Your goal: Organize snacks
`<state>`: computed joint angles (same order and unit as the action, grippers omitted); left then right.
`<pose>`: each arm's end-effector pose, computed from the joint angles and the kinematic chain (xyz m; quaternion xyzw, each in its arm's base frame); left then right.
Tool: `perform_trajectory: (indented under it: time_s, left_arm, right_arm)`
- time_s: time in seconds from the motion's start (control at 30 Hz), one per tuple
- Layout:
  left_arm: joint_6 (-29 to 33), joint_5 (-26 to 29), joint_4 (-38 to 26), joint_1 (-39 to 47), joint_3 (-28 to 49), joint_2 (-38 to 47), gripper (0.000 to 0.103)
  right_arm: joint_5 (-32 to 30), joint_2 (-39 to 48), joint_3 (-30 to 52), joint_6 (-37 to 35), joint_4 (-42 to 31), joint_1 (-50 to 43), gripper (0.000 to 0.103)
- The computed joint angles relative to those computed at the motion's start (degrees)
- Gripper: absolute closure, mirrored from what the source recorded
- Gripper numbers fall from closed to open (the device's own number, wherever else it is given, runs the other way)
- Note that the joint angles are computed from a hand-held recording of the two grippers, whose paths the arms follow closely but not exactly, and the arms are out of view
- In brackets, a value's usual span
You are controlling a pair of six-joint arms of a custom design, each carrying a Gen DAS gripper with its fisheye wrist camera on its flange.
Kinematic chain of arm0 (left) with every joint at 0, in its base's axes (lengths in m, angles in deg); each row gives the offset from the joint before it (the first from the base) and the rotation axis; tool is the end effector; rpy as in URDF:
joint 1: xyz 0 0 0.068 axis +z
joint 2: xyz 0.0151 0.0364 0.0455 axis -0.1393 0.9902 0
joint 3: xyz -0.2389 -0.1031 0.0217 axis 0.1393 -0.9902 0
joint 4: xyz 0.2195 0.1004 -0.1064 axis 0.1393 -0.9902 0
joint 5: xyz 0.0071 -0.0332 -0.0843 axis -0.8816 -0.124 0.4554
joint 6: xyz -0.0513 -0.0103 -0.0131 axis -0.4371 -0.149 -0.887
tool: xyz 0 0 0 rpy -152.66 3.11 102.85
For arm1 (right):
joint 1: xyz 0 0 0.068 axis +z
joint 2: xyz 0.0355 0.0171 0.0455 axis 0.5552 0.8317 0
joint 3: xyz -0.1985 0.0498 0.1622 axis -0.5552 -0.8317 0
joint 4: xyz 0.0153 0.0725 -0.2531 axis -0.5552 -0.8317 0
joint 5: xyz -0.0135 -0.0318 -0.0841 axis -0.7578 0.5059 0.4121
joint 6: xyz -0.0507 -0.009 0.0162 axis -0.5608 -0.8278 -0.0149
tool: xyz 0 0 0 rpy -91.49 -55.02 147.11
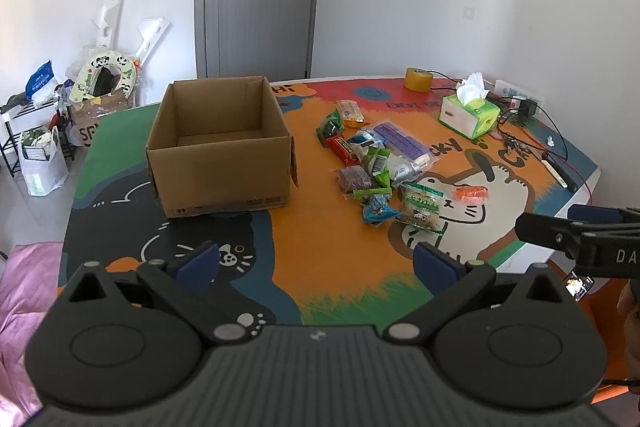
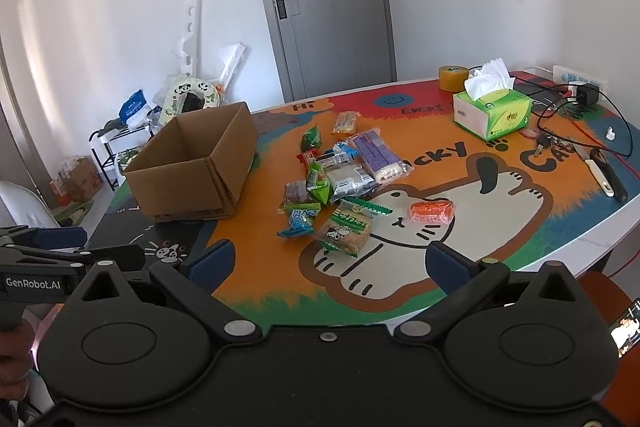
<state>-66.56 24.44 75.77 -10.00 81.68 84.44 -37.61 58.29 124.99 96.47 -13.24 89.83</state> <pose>0.3179 -0.0284 0.1749 0.2712 0.8540 -0.1698 0.4102 0.2044 0.2543 0.1533 0.1823 0.8596 -0.0061 0.4772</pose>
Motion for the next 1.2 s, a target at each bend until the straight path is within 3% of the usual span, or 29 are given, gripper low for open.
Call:
perform_trajectory:
  time_s: [1.2]
  left_arm:
    - [0.2,0.7,-0.4,1.1,0.2,0.2,0.001]
  right_arm:
    - [0.1,-0.6,-0.4,0.0,-0.5,-0.4,0.0]
